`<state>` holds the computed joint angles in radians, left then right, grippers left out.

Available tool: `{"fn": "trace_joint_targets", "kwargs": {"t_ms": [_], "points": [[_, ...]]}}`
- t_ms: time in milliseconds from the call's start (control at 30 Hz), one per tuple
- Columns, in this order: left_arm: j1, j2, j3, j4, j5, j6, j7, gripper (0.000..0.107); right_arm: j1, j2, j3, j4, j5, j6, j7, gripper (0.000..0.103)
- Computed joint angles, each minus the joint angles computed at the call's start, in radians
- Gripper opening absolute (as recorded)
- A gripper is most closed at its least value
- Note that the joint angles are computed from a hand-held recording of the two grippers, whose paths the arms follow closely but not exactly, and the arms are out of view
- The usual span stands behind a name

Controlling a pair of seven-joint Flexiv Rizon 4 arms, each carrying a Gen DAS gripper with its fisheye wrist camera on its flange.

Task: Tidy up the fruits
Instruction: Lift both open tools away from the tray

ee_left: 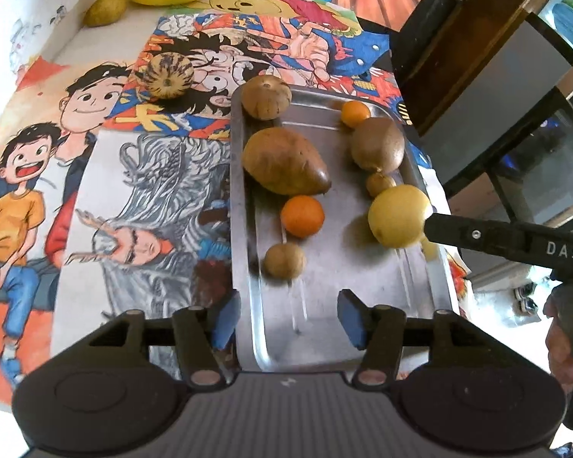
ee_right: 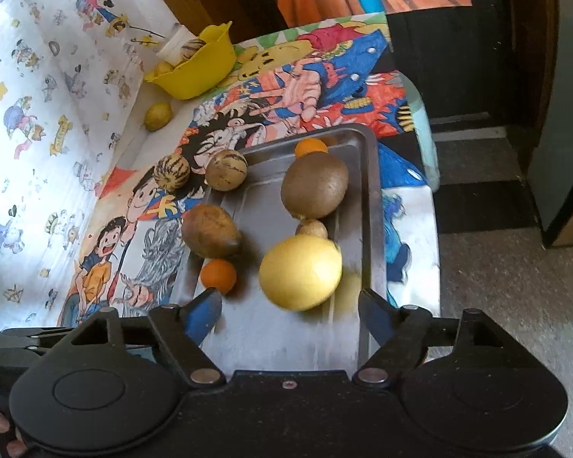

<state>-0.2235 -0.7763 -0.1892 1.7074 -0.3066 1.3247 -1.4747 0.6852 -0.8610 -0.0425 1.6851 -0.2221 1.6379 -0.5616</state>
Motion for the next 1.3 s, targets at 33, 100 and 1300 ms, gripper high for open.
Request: {"fn": "trace_joint_targets", "kwargs": {"t_ms": [33, 100, 1300], "points": [[0.003, 0.009, 0.0, 0.003, -0.003, -0.017, -0.003, 0.071, -0.001, 0.015, 0.008, 0.01, 0.004, -0.014, 0.005, 0.084], [-0.004, 0.037, 0.02, 0.015, 0.003, -0.055, -0.015, 0.085, -0.004, 0.041, 0.025, 0.029, 0.003, -0.04, 0.009, 0.087], [-0.068, 0.176, 0.267, -0.12, 0.487, -0.62, -0.502, 0.102, -0.06, 0.017, 0.29, -0.311, 0.091, -0.608, -0.265, 0.102]]}}
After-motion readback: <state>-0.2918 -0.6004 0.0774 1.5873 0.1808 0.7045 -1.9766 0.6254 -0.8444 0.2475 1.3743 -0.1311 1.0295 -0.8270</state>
